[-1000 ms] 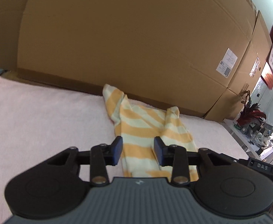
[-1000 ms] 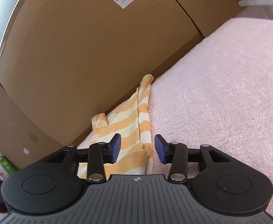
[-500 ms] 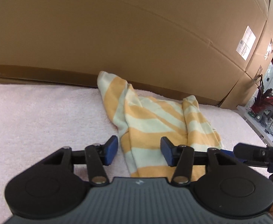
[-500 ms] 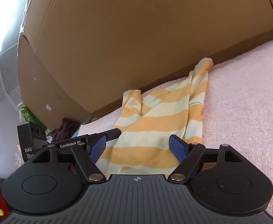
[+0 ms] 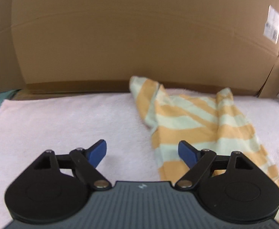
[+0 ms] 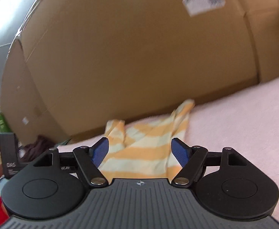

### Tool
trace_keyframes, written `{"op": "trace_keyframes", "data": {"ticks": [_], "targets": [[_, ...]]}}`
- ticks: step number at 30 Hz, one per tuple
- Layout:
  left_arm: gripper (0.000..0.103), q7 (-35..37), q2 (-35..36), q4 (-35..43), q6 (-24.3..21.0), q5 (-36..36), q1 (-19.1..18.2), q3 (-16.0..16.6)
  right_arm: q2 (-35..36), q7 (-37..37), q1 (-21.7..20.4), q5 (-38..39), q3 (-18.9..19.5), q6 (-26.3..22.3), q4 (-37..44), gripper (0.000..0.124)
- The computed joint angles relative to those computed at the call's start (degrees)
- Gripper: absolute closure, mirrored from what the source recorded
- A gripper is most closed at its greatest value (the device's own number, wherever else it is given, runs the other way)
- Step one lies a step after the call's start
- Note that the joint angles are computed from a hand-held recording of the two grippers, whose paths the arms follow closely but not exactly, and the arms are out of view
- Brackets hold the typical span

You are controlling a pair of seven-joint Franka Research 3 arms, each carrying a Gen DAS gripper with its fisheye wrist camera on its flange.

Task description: Fold clothes

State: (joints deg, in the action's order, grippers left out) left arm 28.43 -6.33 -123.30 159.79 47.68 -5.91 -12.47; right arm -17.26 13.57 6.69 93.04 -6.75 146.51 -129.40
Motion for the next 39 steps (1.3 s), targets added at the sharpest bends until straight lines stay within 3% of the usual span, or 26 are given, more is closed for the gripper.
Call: {"op": "trace_keyframes", "data": {"ticks": [2,4,5,6,8,9,10,12,15,19,24,31,39], "targets": [[0.01,-1.7,-4.4,-2.9,-1.8,1.9,-0.6,-1.3,-4.9,2.4,-0.3,1.8,1.2,5.7,-3.3,0.034],[0.001,-7.0,-8.5,-5.5,-2.2,8.2,0.4,-4.1,-10.4,2.6,-0.1,-0.1,-1.5,0.8,-8.0,0.028],[0.001,-7.8,-10.0,-6.4,-3.1,9.2,0.3,-5.0,-13.2,-0.6,0.2,0.3,-2.0,0.2,-10.5,0.028],[0.001,-7.2,-11.0,-7.0,-3.8,8.3,-0.3,-5.2,-15.5,-3.9,-0.2,1.5,-0.5,2.8,-12.6,0.032],[0.002,-6.0,-12.6,-8.6,-3.3,5.0,-1.5,-4.9,-19.5,-9.1,-1.0,3.0,2.9,7.7,-16.2,0.061],[0.002,-5.4,-13.4,-9.3,-3.1,3.5,-2.0,-4.8,-20.2,-6.5,0.1,-0.2,3.1,9.6,-17.1,0.089],[0.003,-5.2,-14.2,-10.0,-3.1,2.7,-2.2,-5.2,-20.2,-1.6,0.5,-4.2,2.9,9.4,-17.7,0.101],[0.007,-5.9,-15.3,-11.0,-3.7,2.8,-1.8,-6.6,-20.4,6.6,1.3,-9.7,1.1,6.4,-18.8,0.102],[0.011,-6.0,-15.7,-12.0,-4.7,0.9,-2.1,-7.2,-21.4,10.2,3.1,-12.1,0.2,6.4,-20.6,0.101],[0.01,-7.8,-15.5,-12.6,-5.6,1.0,-1.6,-8.4,-21.1,9.9,5.8,-12.6,0.3,9.7,-21.1,0.098],[0.006,-9.8,-15.1,-13.1,-5.5,2.1,-1.7,-8.6,-21.1,10.1,7.2,-12.0,-1.7,9.6,-21.9,0.1],[0.001,-12.2,-15.2,-13.8,-5.2,3.7,-1.6,-8.5,-20.2,7.1,7.9,-9.0,-1.3,12.9,-21.8,0.123],[0.001,-14.7,-15.3,-14.4,-4.0,5.0,-1.3,-8.4,-19.9,2.2,7.3,-5.3,-0.6,13.1,-21.8,0.124]]}}
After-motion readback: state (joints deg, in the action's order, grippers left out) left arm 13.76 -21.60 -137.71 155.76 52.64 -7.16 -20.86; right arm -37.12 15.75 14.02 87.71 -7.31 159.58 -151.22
